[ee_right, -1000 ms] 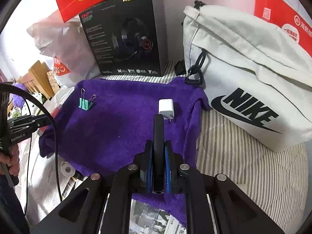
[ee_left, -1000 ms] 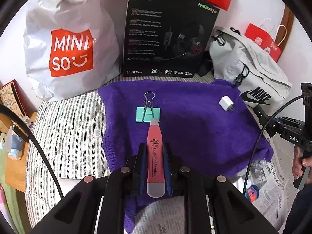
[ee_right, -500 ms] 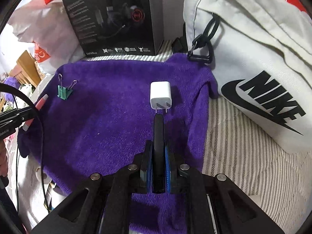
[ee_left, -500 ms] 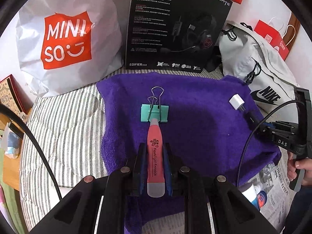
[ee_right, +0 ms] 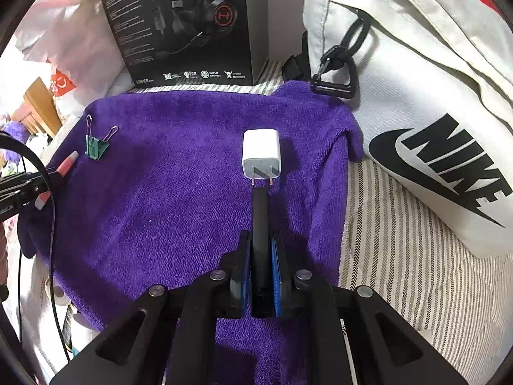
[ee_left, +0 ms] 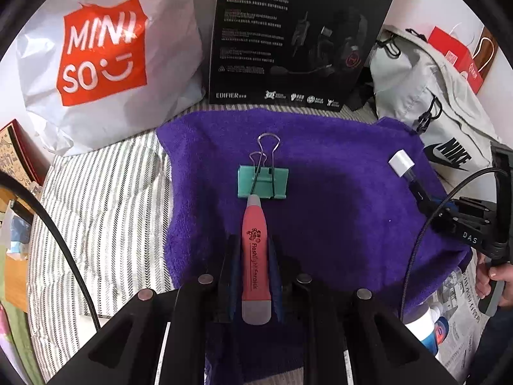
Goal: Organize rigid objects
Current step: 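Lower the black marker beside the charger and open the right tool, then lower the pink highlighter beside the green clip and open the left tool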
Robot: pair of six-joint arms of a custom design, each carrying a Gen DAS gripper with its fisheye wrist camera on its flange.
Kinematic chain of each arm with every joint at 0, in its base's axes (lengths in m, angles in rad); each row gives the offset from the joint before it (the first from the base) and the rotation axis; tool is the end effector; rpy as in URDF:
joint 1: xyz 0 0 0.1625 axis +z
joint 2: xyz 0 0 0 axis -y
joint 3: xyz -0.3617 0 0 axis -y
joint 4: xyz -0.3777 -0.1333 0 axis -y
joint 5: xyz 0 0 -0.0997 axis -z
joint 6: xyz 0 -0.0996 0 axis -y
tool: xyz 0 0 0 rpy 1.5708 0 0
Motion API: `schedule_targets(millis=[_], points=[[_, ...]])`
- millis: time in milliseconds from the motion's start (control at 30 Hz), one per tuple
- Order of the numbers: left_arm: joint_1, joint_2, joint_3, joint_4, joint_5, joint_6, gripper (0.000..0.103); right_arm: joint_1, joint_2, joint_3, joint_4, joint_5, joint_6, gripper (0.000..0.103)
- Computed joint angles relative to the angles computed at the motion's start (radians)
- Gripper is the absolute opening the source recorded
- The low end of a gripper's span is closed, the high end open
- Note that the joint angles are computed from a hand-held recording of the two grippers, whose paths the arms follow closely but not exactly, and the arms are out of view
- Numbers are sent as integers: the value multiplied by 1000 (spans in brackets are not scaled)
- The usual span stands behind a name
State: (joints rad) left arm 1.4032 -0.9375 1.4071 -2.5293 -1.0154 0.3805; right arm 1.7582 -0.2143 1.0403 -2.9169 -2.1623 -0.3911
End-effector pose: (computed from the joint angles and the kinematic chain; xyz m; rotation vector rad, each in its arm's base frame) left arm 0.0700 -0.7001 0.2552 0.5035 2.4453 -0.5422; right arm 0.2137 -0.7097 -0.0605 0.5079 -2.4024 0.5720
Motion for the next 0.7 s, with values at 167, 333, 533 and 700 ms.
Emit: schedule_targets(millis=[167, 333, 533, 700], points=[[-3, 23, -13, 4, 33, 9, 17, 1, -11, 10, 18, 21, -8, 29], [-1, 43, -45, 56, 32, -4, 17, 15, -23, 43, -34, 9, -34, 45], [-9, 44, -25, 22, 57, 28, 17, 23, -69, 113, -89, 18, -33, 46], [-10, 28, -2, 36, 33, 12, 32, 24, -123, 198, -137, 34, -20, 46]])
